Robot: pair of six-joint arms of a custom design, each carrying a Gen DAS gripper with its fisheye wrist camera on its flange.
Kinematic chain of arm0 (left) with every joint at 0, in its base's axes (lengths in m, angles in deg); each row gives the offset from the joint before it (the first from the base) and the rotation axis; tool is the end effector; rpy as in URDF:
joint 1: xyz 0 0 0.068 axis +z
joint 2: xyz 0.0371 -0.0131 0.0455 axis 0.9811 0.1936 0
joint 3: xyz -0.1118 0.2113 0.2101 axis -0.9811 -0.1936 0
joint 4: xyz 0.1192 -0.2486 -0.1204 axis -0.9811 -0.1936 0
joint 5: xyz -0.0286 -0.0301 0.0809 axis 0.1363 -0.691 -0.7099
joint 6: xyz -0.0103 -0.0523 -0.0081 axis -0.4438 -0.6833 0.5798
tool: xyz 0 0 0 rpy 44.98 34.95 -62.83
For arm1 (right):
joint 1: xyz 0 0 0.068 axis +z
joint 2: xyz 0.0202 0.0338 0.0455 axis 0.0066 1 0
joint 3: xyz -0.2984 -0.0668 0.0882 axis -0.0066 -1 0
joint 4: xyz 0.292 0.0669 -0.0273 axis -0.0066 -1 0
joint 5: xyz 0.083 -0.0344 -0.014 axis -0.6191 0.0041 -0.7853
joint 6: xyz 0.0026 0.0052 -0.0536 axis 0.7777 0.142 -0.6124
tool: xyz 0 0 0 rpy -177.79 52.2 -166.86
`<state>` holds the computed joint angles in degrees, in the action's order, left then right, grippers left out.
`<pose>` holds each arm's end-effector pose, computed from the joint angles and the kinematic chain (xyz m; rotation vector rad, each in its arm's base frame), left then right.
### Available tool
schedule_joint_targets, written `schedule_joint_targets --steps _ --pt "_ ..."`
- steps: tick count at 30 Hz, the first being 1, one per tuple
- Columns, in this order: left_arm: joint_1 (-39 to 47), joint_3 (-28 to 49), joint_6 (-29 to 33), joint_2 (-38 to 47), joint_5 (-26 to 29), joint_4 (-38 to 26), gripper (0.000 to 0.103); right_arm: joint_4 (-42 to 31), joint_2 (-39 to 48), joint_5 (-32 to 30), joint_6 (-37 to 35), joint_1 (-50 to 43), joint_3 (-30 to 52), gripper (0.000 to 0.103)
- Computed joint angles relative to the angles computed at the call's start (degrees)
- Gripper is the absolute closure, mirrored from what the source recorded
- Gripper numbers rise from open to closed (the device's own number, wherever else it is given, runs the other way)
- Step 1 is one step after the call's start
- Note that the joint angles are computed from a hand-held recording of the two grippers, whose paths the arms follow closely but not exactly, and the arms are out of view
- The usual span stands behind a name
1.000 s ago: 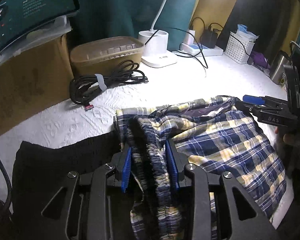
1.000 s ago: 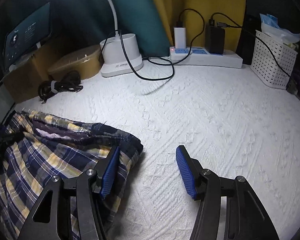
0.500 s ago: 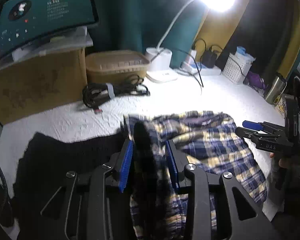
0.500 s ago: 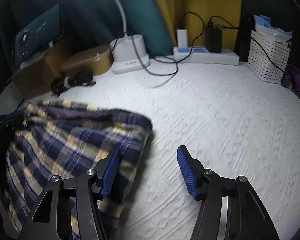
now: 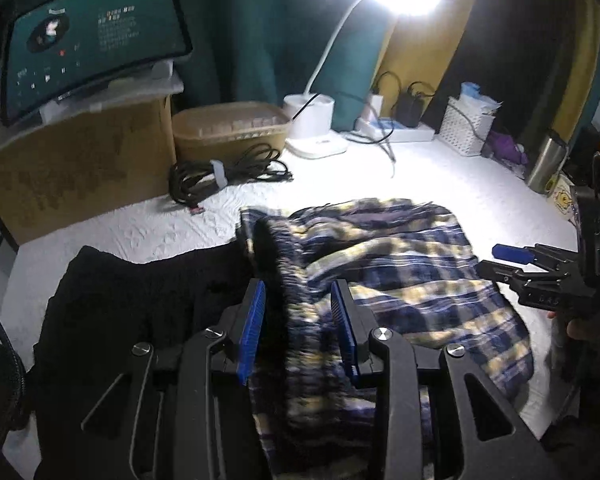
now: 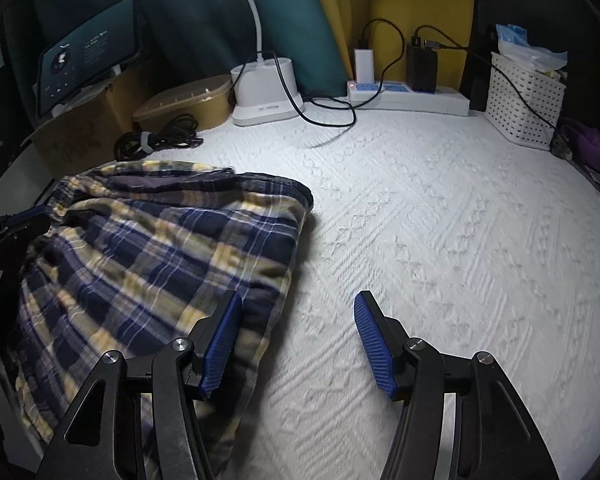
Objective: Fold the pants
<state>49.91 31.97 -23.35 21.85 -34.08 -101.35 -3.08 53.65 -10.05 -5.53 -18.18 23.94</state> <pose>0.2145 -0.1189 0.2427 0.4529 2.3612 -0.3096 0.1829 -0.0494 0.1356 0.0376 2.7216 0.2989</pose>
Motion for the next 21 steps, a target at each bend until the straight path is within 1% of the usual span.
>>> schedule_joint_targets --steps 5,11,15,18,21 --pt "-2.8 -1.85 -1.34 -2.78 -0.55 -0.49 0.069 -4.37 -6.16 -0.75 -0.51 -0.04 -1.4 0.042" --pt "-3.78 -4.27 -2.62 -3.28 -2.03 -0.65 0.069 -9.19 -12.32 -1.05 -1.1 0.73 -3.34 0.042" --pt "-4.09 -5.88 -2.37 -2.98 -3.34 -0.4 0.069 -9.97 -14.15 -0.4 -1.01 1.19 -5.22 0.042" --pt "-3.29 -6.96 -2.31 -2.65 -2.81 -0.42 0.069 -10.79 -16.0 -0.29 -1.36 0.55 -6.19 0.042" --pt "-3.13 -8.01 -2.66 -3.61 -3.2 -0.06 0.066 -12.59 -18.01 -0.24 -2.06 -0.24 -6.44 0.042"
